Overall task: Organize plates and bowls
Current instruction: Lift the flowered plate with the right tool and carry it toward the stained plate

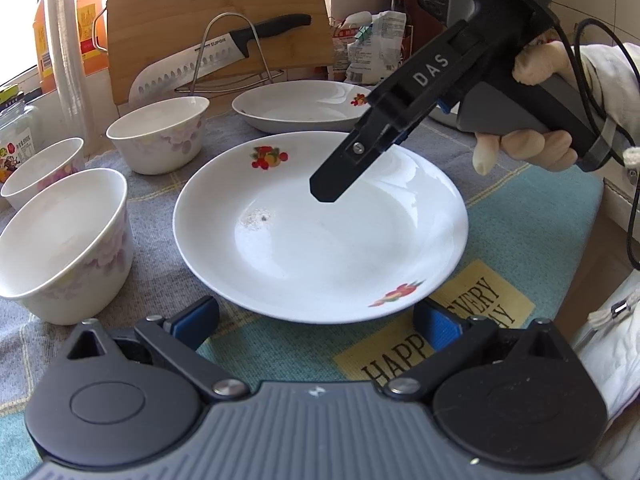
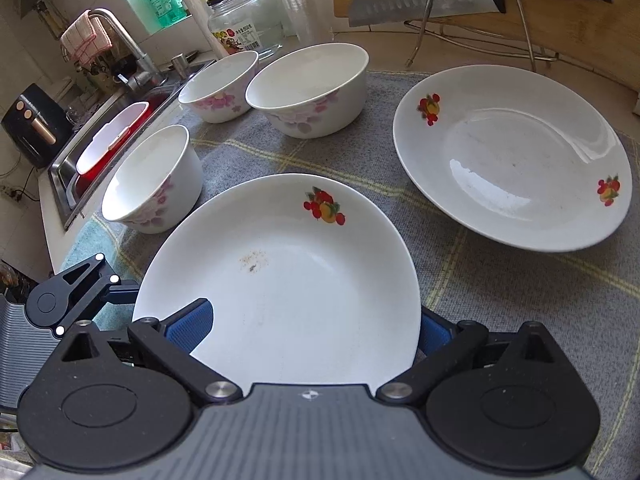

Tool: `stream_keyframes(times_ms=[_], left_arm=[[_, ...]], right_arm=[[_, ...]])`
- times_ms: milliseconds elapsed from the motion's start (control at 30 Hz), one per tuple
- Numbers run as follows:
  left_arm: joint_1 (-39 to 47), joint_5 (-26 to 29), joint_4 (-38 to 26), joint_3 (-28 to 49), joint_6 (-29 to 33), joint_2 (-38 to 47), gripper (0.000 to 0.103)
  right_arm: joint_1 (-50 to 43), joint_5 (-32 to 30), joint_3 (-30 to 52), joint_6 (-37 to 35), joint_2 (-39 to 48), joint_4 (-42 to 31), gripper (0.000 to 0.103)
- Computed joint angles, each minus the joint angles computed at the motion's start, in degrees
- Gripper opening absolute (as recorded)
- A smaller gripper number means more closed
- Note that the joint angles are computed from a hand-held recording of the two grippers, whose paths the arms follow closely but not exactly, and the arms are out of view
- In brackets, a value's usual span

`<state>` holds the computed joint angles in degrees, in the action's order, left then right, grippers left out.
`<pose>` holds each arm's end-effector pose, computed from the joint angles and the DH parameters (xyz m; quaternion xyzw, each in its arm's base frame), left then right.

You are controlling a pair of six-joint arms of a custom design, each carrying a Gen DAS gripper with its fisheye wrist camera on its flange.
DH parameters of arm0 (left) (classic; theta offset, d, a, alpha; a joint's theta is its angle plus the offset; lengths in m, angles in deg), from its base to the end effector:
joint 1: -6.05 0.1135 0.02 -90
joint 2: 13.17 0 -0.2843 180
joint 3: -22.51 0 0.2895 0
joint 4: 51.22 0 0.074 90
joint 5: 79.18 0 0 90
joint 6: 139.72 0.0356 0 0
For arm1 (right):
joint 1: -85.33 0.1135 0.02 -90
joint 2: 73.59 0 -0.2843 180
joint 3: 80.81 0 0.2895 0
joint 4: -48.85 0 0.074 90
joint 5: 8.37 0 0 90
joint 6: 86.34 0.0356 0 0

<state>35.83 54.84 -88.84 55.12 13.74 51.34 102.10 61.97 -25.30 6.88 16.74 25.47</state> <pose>0.1670 0.0671 0.1238 0.3281 0.8539 -0.1335 0.3812 0.2991 0.1026 0.1411 -0.1582 0.9355 0.2086 0.2373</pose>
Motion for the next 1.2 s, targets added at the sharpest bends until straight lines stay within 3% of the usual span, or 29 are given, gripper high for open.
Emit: stream_keyframes(times_ms=[433, 700, 1200], left_arm=[[0.05, 0.87, -1.24, 1.83, 3.38, 2.9, 0.103], [-0.37, 1.18, -1.37, 2.74, 4.59, 4.49, 0.103], [-0.46, 1.58, -2.25, 3.68, 6.32, 5.77, 0.103]], right_arm=[[-1.43, -2.77, 3.15, -3.18, 2.63, -2.11, 0.103], [-3.86, -6.8, 3.8, 0.64, 3.34, -2.25, 0.103], [-3.8, -7.05, 6.06, 1.24, 4.68, -4.42, 0.103]])
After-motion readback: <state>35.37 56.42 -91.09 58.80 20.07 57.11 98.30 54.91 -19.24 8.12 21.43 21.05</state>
